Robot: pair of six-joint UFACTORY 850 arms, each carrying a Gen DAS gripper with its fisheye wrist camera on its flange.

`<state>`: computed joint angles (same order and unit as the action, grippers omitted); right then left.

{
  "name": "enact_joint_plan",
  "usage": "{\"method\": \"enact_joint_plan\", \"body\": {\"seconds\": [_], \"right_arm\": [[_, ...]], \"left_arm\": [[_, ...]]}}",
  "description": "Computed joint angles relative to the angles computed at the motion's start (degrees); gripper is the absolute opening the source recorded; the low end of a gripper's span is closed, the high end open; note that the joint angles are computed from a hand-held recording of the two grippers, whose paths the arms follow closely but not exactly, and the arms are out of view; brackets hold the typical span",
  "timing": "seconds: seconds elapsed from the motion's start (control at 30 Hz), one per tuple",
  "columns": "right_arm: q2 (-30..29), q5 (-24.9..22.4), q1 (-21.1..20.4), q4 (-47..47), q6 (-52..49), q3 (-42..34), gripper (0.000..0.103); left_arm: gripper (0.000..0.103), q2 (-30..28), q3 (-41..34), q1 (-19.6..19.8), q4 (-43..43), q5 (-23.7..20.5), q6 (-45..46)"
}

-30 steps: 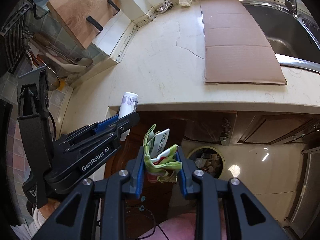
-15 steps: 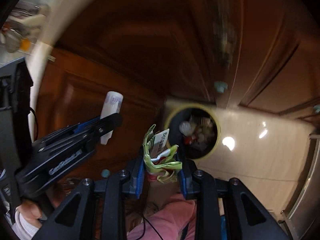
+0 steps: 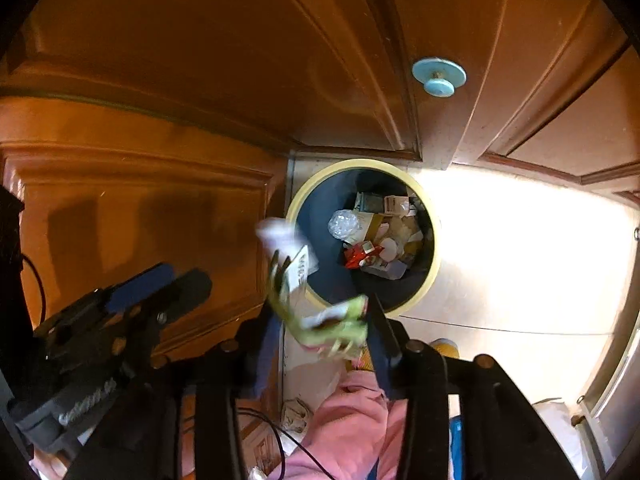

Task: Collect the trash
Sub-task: 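Open both tools over the bin, dropping the bottle and snack pack, then raise both tools back up toward the foil and plastic bag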

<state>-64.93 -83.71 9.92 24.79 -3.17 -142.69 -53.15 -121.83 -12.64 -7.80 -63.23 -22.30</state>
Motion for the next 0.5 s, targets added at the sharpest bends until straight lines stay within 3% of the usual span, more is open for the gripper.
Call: {"method": "enact_joint_plan", "body": {"seconds": [0.17,0.5], "right_arm": [[-0.55,-0.15,-0.27,0.14,2.58,-0.68,0.048],[1.83,-0.21,-1.25,2.04,5.84,0.78,0.052]], "left_arm": [[0.073,-0.97,-1.12,-0.08,1.60,-1.01,-1.00],[0.073,-0.29,-3.23,-0.17,3.35,-2.24,-1.61]]}}
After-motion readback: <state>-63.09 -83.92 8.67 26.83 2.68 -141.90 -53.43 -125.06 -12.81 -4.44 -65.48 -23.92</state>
